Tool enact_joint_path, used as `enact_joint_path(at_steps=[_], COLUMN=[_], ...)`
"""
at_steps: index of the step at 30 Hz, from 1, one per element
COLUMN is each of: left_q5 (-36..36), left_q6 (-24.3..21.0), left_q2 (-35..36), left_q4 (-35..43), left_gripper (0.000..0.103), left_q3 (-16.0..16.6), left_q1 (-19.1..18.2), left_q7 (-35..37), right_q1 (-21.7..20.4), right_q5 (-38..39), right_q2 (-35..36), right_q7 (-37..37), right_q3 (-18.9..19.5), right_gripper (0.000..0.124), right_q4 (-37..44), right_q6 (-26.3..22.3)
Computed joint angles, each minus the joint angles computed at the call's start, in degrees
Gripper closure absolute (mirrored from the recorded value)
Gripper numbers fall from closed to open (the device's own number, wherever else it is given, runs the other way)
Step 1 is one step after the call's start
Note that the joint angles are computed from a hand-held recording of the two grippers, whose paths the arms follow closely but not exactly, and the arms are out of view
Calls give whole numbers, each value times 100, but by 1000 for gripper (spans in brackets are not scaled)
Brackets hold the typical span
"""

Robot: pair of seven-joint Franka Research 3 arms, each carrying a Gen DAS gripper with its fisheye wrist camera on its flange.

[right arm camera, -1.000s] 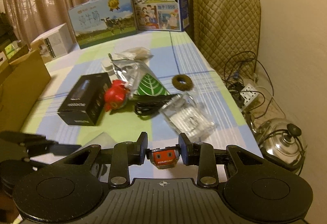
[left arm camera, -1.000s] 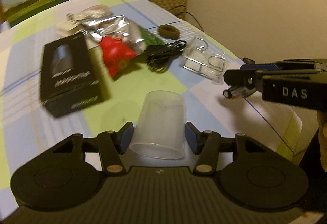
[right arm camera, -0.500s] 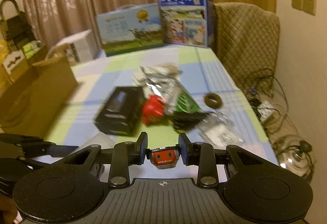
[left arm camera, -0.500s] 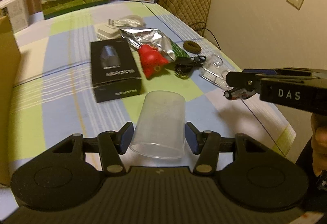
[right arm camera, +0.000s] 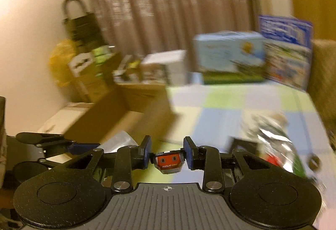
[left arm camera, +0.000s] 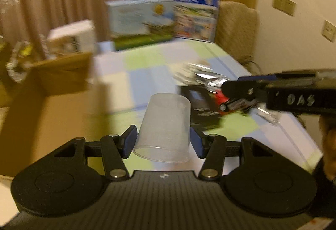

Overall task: Organize objects
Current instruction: 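Carry cup and car into the cardboard box and open both tools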

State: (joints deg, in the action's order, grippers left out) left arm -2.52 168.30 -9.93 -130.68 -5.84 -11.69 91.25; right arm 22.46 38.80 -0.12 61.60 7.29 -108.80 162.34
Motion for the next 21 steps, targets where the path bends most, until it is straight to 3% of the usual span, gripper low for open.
enact_joint_path(at_steps=[5, 9, 17, 21], left_q5=[592, 676, 72, -253], left_q6=[-352, -462, -380, -290], left_q2=[-272, -302, -153, 26], left_q4=[19, 65, 57, 88], left_gripper=[53, 53, 53, 53], left_q3=[150, 350, 722, 726], left_q1=[589, 848, 993, 1034], left_q7=[-309, -282, 377, 600], right_q1=[179, 271, 502, 492], right_q5=[-195, -494, -1213, -1250], right_q2=[825, 1429, 2336, 2611], right_q7=[236, 631, 1387, 1606], right_q3=[215, 299, 297, 360], right_gripper=[94, 94, 94, 94], right_q4=[1181, 1967, 2988, 3210], right_q6=[-471, -867, -1199, -1205])
